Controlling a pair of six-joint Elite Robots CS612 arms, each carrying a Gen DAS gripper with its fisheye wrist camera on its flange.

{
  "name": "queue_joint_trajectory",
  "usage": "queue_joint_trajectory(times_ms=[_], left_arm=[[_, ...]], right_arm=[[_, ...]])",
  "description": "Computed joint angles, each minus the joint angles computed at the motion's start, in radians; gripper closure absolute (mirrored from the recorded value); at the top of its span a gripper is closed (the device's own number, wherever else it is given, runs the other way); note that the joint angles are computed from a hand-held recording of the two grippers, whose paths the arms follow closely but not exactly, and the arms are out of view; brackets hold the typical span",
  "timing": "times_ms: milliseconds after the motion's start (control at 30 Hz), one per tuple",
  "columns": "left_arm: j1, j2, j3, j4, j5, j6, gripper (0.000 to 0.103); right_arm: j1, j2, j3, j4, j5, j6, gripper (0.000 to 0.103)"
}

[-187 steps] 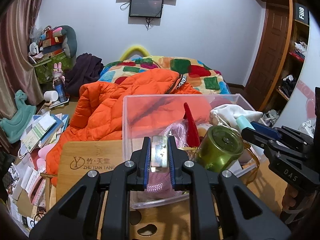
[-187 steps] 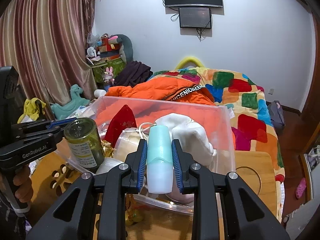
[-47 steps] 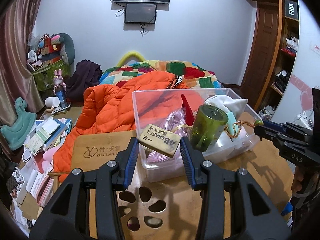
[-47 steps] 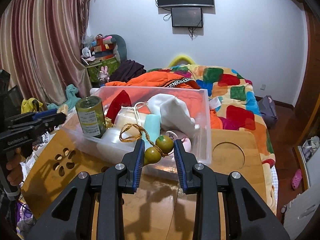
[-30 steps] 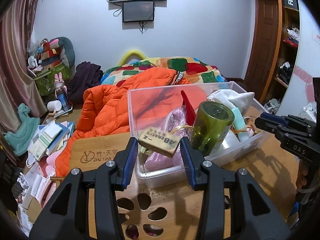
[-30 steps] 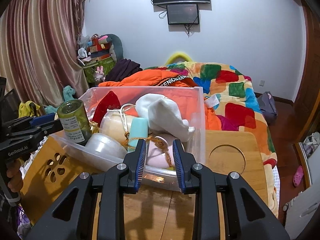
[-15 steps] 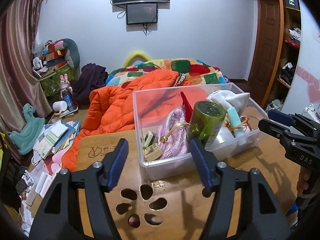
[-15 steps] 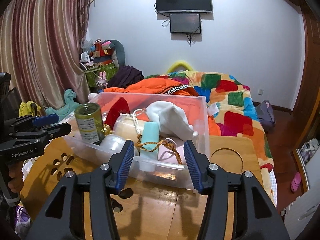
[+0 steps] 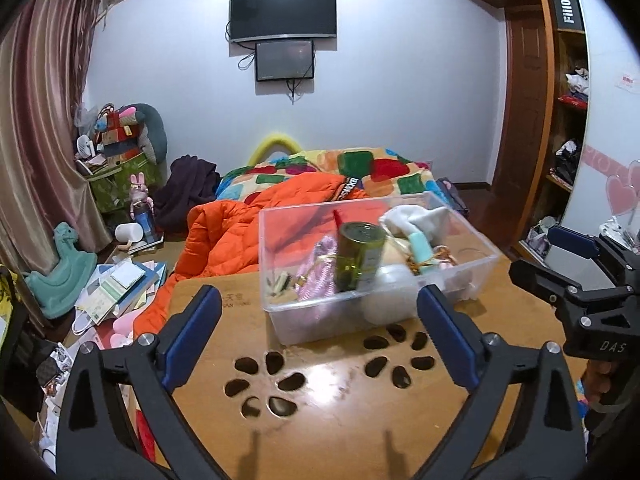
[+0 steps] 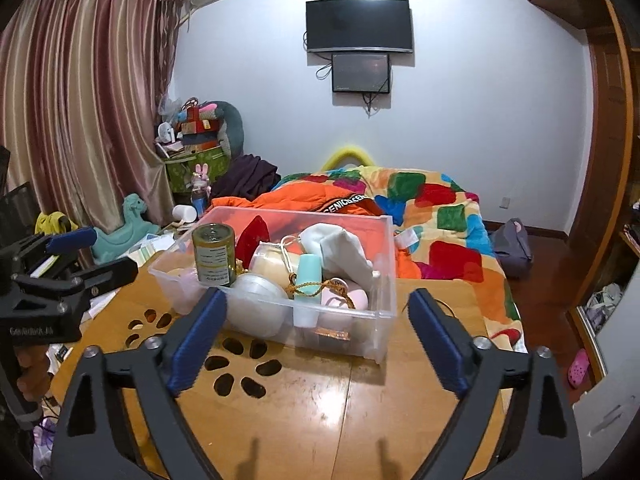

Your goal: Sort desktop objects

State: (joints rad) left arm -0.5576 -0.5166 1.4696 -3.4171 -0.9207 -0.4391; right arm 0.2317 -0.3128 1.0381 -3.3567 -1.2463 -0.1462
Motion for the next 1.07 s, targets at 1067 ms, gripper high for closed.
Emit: queue_joint_trajectory(times_ms=[1067], left_arm=[[-0.094, -0.028, 0.112, -0.078, 0.131, -0.125, 0.003]], right_arm=[[-0.029, -0.082, 0.238, -0.191, 0.029, 0.053, 0.000]])
